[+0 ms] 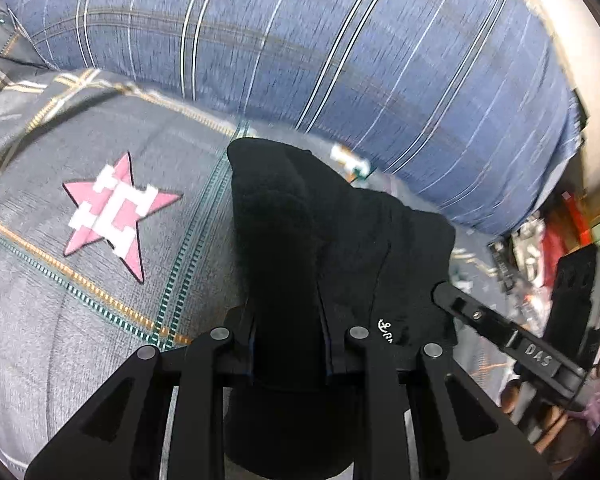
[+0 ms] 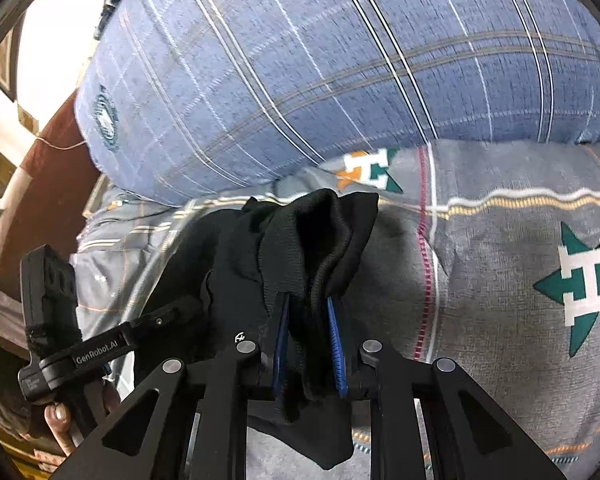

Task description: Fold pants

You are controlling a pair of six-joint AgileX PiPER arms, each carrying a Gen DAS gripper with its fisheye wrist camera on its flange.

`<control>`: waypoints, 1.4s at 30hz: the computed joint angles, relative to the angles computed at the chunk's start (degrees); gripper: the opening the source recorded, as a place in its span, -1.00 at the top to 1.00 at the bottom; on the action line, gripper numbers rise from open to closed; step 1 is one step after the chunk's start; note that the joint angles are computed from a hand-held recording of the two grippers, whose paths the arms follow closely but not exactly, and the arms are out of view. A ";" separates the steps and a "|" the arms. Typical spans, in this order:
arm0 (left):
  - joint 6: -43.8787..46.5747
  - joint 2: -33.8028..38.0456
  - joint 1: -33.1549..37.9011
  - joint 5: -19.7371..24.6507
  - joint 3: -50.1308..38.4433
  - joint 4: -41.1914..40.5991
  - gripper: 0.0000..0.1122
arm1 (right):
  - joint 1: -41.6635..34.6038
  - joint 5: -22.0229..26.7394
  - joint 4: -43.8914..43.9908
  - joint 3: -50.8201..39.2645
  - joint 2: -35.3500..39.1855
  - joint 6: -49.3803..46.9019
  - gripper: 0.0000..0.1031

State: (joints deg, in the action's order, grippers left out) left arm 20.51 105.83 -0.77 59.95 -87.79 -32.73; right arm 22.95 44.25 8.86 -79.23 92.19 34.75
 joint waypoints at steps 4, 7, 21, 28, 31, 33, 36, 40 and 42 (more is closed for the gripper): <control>-1.01 0.77 -0.01 -1.31 0.99 0.91 0.49 | -0.40 0.57 -0.64 0.32 2.30 1.36 0.65; -1.75 0.61 0.60 -1.35 1.13 1.39 0.31 | -1.12 0.87 0.54 0.82 2.54 1.14 0.54; 3.56 -9.52 1.97 -6.30 13.18 6.01 -0.13 | 2.51 7.20 -0.83 1.63 -0.50 5.05 -0.25; 2.23 -10.61 -0.23 -12.54 17.86 9.69 -0.25 | 5.67 12.98 -5.21 -0.30 3.78 8.43 -0.25; 0.65 -11.73 -1.66 -14.91 19.60 12.41 -0.26 | 6.78 14.49 -7.50 -1.76 4.39 9.07 -0.24; 1.59 -12.29 -1.08 -13.27 18.65 11.82 -0.26 | 6.75 14.37 -7.33 -1.26 3.85 9.01 -0.24; 3.97 -13.26 0.56 -11.83 18.13 9.23 -0.25 | 5.67 12.94 -6.16 0.25 1.93 8.71 -0.24; 3.70 -12.90 2.10 -11.21 16.80 8.48 -0.25 | 4.74 9.89 -6.04 1.94 -1.09 8.68 -0.24; 3.47 -11.90 3.53 -9.03 14.72 6.64 -0.25 | 4.03 8.20 -5.22 2.74 -2.31 8.26 -0.24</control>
